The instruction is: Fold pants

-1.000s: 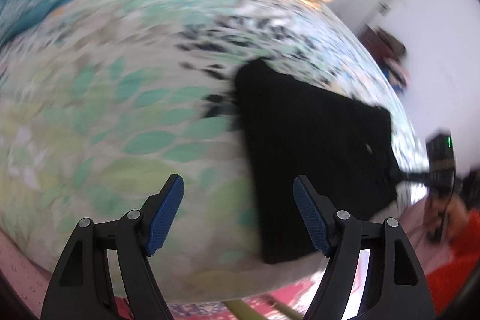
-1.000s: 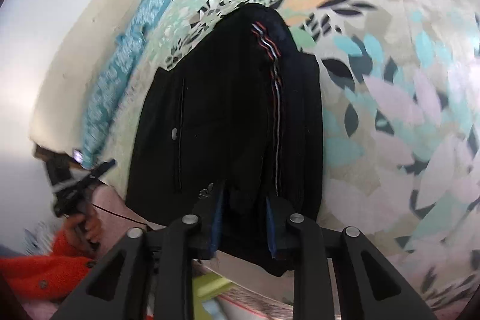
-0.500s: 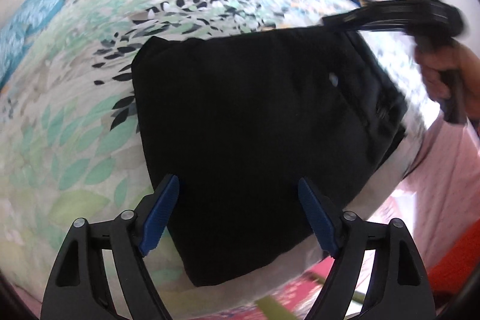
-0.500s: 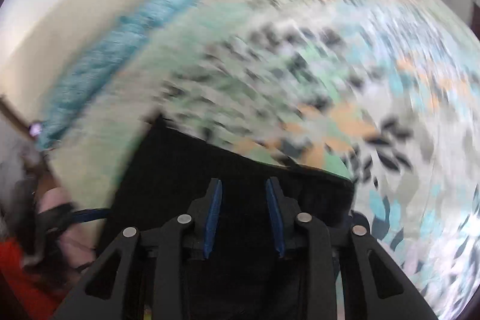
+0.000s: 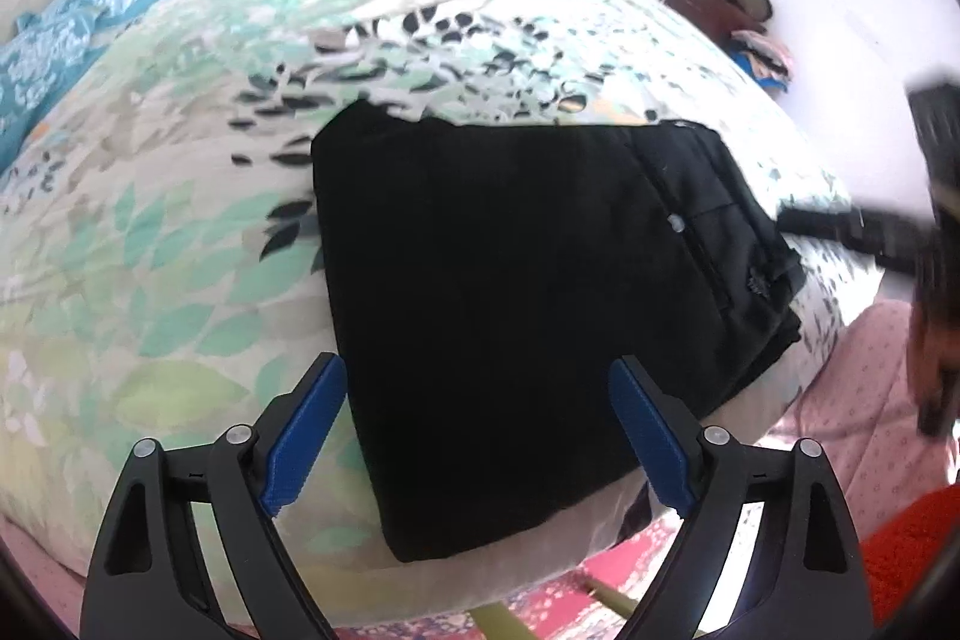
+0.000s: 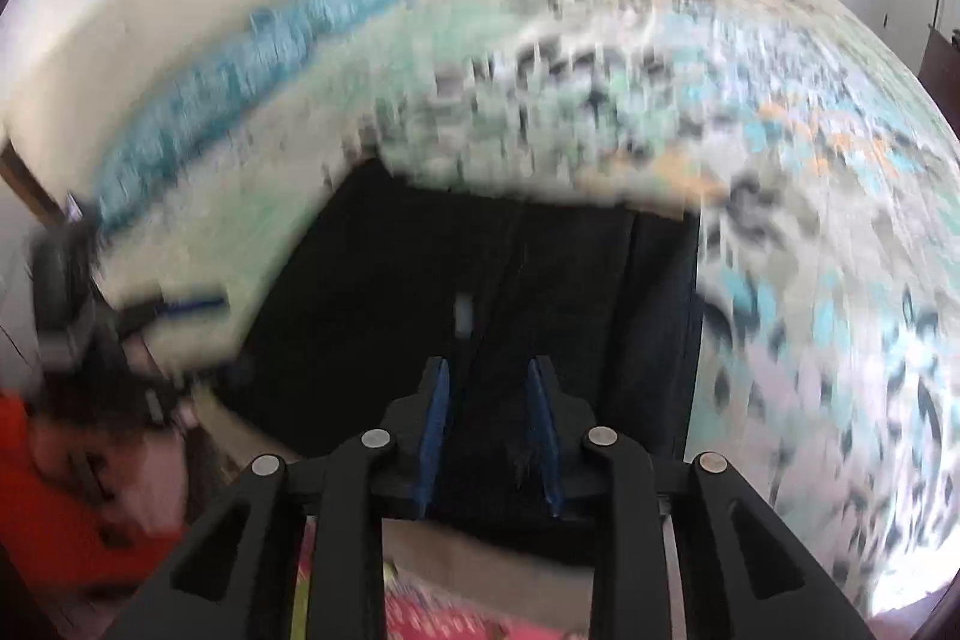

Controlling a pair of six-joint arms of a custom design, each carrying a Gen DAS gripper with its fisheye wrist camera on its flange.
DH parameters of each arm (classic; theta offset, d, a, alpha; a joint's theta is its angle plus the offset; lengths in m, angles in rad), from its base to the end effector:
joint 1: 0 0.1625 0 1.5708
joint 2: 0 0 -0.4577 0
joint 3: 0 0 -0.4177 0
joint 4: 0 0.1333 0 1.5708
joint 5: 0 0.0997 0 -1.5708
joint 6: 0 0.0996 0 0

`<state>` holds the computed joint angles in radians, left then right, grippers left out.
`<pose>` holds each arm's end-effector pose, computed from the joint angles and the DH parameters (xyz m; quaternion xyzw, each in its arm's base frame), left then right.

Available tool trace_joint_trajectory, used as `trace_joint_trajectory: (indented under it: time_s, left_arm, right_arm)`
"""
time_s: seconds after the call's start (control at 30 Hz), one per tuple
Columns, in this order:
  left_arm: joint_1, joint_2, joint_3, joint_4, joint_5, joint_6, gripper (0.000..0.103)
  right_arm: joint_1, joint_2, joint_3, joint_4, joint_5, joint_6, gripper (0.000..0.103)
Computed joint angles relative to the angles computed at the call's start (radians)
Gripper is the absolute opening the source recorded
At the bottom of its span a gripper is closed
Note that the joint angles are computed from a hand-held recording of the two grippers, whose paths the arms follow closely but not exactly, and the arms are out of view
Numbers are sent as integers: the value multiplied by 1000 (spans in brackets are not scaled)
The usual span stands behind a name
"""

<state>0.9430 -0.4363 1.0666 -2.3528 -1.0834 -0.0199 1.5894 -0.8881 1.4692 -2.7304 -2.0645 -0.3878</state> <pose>-0.3619 -0.8050 0.0378 0.2722 0.9288 -0.1463 0.2047 0.1004 -0.7676 0.2694 0.1193 -0.9243 0.2289 0.2810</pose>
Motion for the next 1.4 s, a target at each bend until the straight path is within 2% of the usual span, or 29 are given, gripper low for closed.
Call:
trace_joint_trajectory:
  time_s: [0.07,0.1,0.17,0.23,0.43,0.8,1.03,1.13,1.2,1.27,1.4]
  left_arm:
    - [5,16,-13,78,23,-21,90]
    - [7,21,-17,113,29,-25,91]
    - [11,11,16,103,16,-21,93]
    - [17,7,10,120,-8,-45,95]
    - [13,1,21,114,-4,-46,95]
    - [4,-19,54,60,22,3,94]
    - [11,-17,44,89,9,-14,94]
    - [8,-21,53,76,10,0,94]
    - [4,-23,60,65,14,12,94]
    - [3,-25,64,58,9,16,94]
    - [2,-30,70,38,7,18,94]
  right_arm:
    - [-11,7,33,21,-60,39,29]
    - [-21,4,62,-11,-54,47,29]
    - [-21,5,85,-66,-59,34,29]
    - [-13,15,74,-61,-87,25,29]
    - [-24,-2,88,-60,-55,45,29]
    - [-16,8,89,-80,-70,28,36]
    - [-16,8,90,-79,-68,29,37]
    - [-14,6,95,-80,-64,26,43]
    - [-13,5,97,-78,-50,18,52]
    - [-8,7,99,-77,-47,2,65]
    - [17,28,104,-108,-111,-73,71]
